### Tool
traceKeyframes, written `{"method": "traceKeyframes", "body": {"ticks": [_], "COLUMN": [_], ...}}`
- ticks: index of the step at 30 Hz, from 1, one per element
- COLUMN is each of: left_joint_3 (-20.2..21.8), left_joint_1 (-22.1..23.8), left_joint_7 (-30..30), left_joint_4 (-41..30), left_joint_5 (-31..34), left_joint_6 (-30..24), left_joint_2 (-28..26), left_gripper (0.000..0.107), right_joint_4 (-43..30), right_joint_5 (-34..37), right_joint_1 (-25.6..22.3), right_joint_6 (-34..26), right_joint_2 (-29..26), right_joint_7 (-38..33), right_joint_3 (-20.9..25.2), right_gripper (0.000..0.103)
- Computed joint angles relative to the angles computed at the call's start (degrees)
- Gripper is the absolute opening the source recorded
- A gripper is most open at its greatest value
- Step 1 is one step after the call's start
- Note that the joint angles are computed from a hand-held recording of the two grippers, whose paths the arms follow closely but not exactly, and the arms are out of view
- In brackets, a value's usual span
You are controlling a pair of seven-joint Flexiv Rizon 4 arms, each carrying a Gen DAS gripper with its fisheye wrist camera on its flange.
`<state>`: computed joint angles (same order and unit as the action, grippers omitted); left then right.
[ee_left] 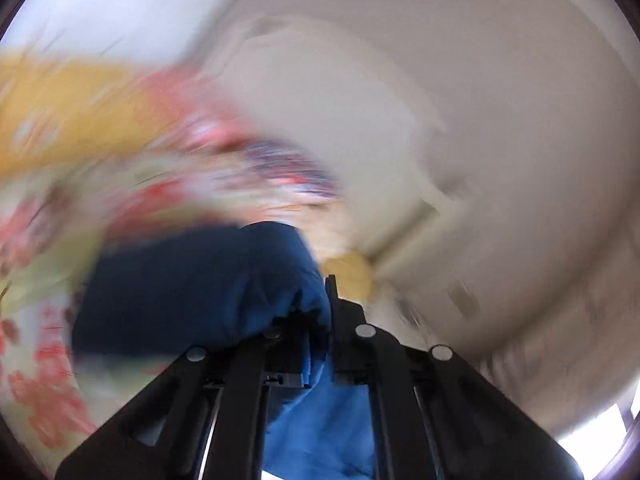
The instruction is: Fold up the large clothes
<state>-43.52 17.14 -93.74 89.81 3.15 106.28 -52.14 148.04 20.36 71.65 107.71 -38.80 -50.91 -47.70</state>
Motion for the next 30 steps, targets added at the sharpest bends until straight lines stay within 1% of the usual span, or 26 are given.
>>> {"method": "traceKeyframes", "body": {"ticks": [3, 4, 5, 6, 7, 8, 10, 11, 12, 13, 15, 16, 17, 18, 19, 20, 21, 22, 23, 24, 25, 26, 27, 28, 29, 30], "left_joint_3": [-4.99, -5.95, -6.87, -6.59, -5.74, -3.79, -2.0, -2.03, -1.3, 1.3, 4.77, 5.43, 5.32, 7.07, 10.69, 15.36, 20.02, 24.69, 29.21, 31.87, 32.66, 33.15, 31.87, 30.77, 31.35, 31.84], "left_joint_1": [-3.42, -4.74, -7.17, -9.97, -12.12, -15.86, -20.22, -21.13, -22.07, -23.81, -25.11, -24.92, -23.68, -23.73, -24.99, -27.08, -29.96, -32.91, -35.84, -37.7, -37.99, -36.67, -33.76, -32.24, -32.32, -33.03], "left_joint_7": [7.43, 9.45, 12.19, 14.39, 15.67, 17.22, 19.31, 20.35, 21.41, 20.54, 21.41, 21.13, 22.44, 22.61, 21.84, 21.67, 21.2, 19.68, 20.64, 22.9, 23.66, 21.2, 17.23, 16.43, 15.19, 17.21], "left_joint_4": [0.51, 0.79, 0.25, -0.52, -0.79, -2.32, -4.25, -5.15, -5.38, -5.01, -1.48, 1.34, 4.31, 6.87, 9.15, 12.06, 13.12, 13.53, 15.18, 16.56, 16.96, 17.17, 16.94, 16.7, 15.75, 15.45], "left_joint_5": [6.78, 7.35, 7.96, 7.96, 7.6, 6.91, 4.51, 3.14, 1.42, 1.89, 3.66, 4.73, 5.02, 4.91, 4.88, 2.5, -0.29, -2.22, -7.87, -14.16, -16.71, -15.53, -10.62, -9.44, -7.86, -10.01], "left_joint_6": [-2.74, -3.72, -6.37, -8.83, -9.96, -12.88, -19.61, -22.74, -25.7, -25.35, -19.96, -17.2, -13.85, -10.05, -4.69, 0.91, 4.17, 5.67, 6.95, 7.03, 5.65, 2.59, -0.24, -3.25, -6.2, -7.22], "left_joint_2": [0.1, -0.2, -0.91, -1.47, -1.66, -2.27, -4.12, -5.11, -5.44, -4.82, -2.64, -1.05, 0.45, 2.52, 4.75, 7.65, 9.43, 10.52, 11.72, 12.31, 12.9, 13.08, 13.21, 13.12, 12.97, 12.63], "left_gripper": [0.005, 0.006, 0.007, 0.011, 0.012, 0.015, 0.029, 0.045, 0.052, 0.052, 0.054, 0.056, 0.06, 0.066, 0.07, 0.079, 0.084, 0.085, 0.085, 0.084, 0.084, 0.084, 0.084, 0.084, 0.084, 0.084], "right_joint_4": [0.14, 0.18, 0.2, 0.2, 0.23, 0.19, 0.21, 0.23, 0.23, 0.23, 0.13, 0.06, 0.05, -0.01, -0.05, -0.1, -0.15, -0.18, -0.23, -0.28, -0.33, -0.36, -0.4, -0.46, -0.5, -0.56], "right_joint_5": [0.28, 0.42, 0.53, 0.65, 0.78, 0.95, 1.23, 1.39, 1.58, 1.76, 2.19, 2.43, 2.59, 2.78, 2.98, 3.13, 3.27, 3.41, 3.5, 3.53, 3.53, 3.54, 3.47, 3.33, 3.19, 2.98], "right_joint_1": [0.03, -0.1, -0.34, -0.68, -0.99, -1.14, -1.72, -2.11, -2.61, -3.02, -3.77, -4.0, -4.3, -4.47, -4.61, -4.71, -4.73, -4.74, -4.61, -4.46, -4.27, -4.08, -3.98, -3.84, -3.67, -3.43], "right_joint_6": [0.56, 0.87, 1.1, 1.41, 1.68, 1.78, 2.33, 2.69, 3.17, 3.47, 4.04, 4.22, 4.4, 4.52, 4.63, 4.7, 4.7, 4.7, 4.56, 4.36, 4.11, 3.97, 3.78, 3.47, 3.21, 2.79], "right_joint_2": [0.0, 0.04, 0.12, 0.3, 0.46, 0.52, 0.75, 0.89, 1.09, 1.26, 1.47, 1.52, 1.63, 1.74, 1.77, 1.79, 1.76, 1.68, 1.59, 1.49, 1.45, 1.34, 1.29, 1.23, 1.16, 1.07], "right_joint_7": [0.06, 0.04, -0.03, -0.1, -0.2, -0.25, -0.43, -0.56, -0.72, -0.92, -1.28, -1.45, -1.68, -1.87, -2.05, -2.23, -2.4, -2.53, -2.64, -2.74, -2.79, -2.73, -2.71, -2.68, -2.62, -2.56], "right_joint_3": [0.09, 0.29, 0.54, 0.87, 1.22, 1.42, 2.08, 2.51, 3.04, 3.48, 4.34, 4.64, 4.94, 5.14, 5.31, 5.42, 5.45, 5.49, 5.39, 5.25, 5.03, 4.92, 4.78, 4.58, 4.38, 4.05], "right_gripper": [0.093, 0.093, 0.093, 0.093, 0.093, 0.093, 0.093, 0.093, 0.093, 0.093, 0.094, 0.094, 0.094, 0.094, 0.094, 0.094, 0.094, 0.094, 0.094, 0.094, 0.094, 0.094, 0.094, 0.094, 0.094, 0.094]}}
